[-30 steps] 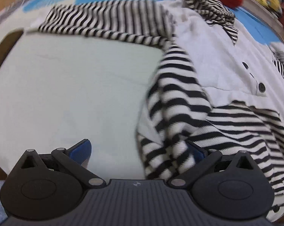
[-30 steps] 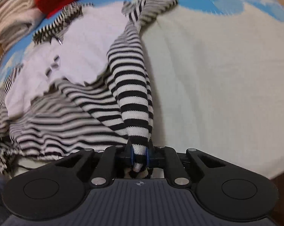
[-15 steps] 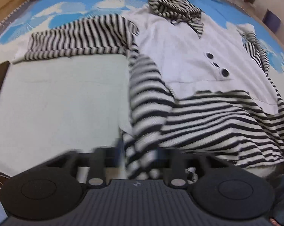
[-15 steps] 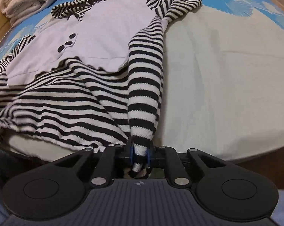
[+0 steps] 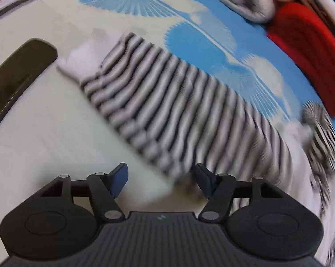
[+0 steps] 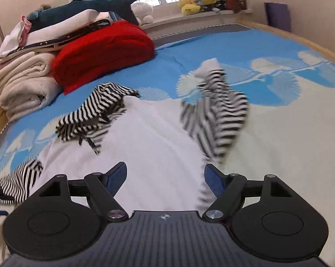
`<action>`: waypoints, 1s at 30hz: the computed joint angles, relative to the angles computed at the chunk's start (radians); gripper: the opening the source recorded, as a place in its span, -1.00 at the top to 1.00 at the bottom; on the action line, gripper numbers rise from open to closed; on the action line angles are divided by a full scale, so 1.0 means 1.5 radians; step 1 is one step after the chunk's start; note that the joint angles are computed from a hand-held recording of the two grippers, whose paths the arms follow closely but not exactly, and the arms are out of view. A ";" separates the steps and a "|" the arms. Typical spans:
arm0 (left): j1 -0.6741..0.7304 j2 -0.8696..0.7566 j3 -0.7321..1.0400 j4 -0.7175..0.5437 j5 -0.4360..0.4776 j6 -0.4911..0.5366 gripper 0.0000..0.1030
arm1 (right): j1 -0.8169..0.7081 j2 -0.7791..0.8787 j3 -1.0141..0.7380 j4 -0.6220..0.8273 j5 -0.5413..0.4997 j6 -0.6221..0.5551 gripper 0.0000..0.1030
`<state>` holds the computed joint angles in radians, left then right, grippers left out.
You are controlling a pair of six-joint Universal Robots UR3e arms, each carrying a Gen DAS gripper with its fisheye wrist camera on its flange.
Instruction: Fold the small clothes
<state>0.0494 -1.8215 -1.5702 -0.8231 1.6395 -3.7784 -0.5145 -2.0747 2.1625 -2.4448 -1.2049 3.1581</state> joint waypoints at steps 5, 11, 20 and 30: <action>0.019 -0.126 0.185 -0.040 0.045 0.055 0.89 | 0.102 0.145 -0.006 -0.112 -0.113 0.008 -0.43; 0.088 -0.159 0.263 -0.049 0.136 0.030 0.89 | 0.101 0.177 0.004 -0.159 -0.147 0.028 -0.42; 0.100 -0.120 0.223 -0.026 0.103 0.019 -0.53 | -0.003 0.166 -0.013 -0.122 -0.100 0.097 -0.43; -0.105 0.059 0.165 -0.135 0.070 -0.014 -0.74 | -0.132 0.451 -0.319 -0.165 -0.055 0.131 -0.45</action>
<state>-0.1081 -1.7336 -1.3223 -1.0252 1.7447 -3.7988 -0.7124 -1.3987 1.6840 -2.6929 -1.2871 3.3541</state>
